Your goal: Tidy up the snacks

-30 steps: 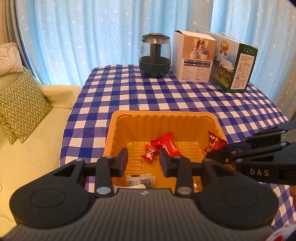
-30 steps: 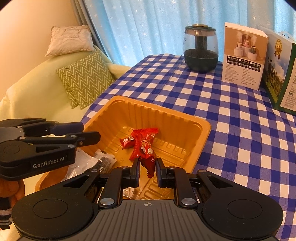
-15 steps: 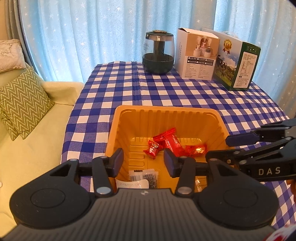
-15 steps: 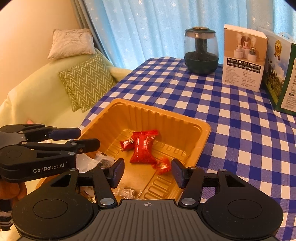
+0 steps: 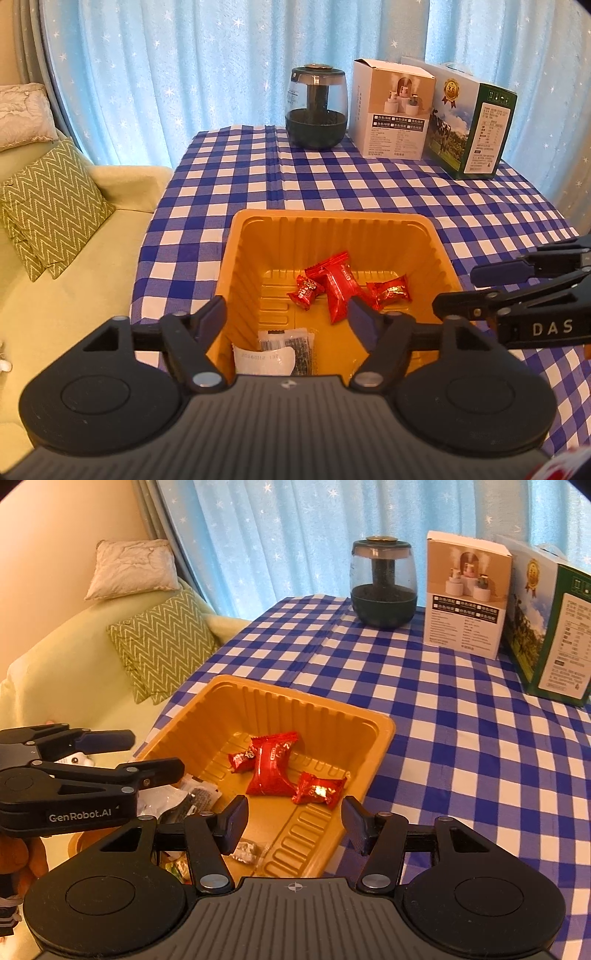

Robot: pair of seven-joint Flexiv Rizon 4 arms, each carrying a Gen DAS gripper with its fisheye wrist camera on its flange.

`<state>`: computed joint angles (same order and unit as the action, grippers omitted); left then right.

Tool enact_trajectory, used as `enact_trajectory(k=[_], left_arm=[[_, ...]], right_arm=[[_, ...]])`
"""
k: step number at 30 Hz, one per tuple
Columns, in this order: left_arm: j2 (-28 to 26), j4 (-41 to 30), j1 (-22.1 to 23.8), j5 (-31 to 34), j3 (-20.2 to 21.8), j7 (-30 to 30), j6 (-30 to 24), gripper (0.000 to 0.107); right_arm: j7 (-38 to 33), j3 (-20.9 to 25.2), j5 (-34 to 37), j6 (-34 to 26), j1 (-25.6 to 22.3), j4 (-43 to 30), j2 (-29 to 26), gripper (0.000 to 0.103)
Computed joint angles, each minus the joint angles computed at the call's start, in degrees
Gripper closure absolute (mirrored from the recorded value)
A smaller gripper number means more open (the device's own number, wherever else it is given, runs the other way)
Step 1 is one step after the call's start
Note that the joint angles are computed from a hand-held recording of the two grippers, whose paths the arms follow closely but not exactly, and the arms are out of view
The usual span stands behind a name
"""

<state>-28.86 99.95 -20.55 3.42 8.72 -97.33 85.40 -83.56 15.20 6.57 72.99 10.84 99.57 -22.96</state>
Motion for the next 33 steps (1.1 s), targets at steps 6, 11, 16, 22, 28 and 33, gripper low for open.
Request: enact_trajectory(k=[6, 11, 16, 22, 28, 33], left_arm=[[2.46, 2.22, -2.91, 2.38, 3.17, -3.3, 0.24, 0.021], [5.57, 4.61, -4.72, 5.59, 4.87, -7.13, -0.11, 0.013], [8.99, 6.06, -7.5, 11.4, 7.56, -13.82, -1.7, 0.006], [13.38, 7.22, -9.48, 19.93, 7.99, -22.4, -3.98, 0.004], [17.79, 8.67, -10.07, 25.72, 5.22, -29.43, -6.61, 0.004], [21.29, 8.72, -10.98, 31.04, 2.26, -36.45, -12.14, 0.004]], right_arm=[[3.36, -0.97, 0.13, 0.58, 0.83, 3.15, 3.32, 0.037], [4.54, -0.63, 1.09, 1.63, 0.82, 6.26, 6.67, 0.03], [6.84, -1.73, -0.44, 3.06, 2.01, 10.46, 10.68, 0.027], [8.54, -1.89, 0.61, 3.31, 2.26, 14.58, 15.78, 0.025], [11.24, -2.97, 0.41, 2.68, 2.98, 19.39, 21.88, 0.023], [14.1, -3.81, -2.02, 2.37, 3.2, 23.81, 27.31, 0.022]])
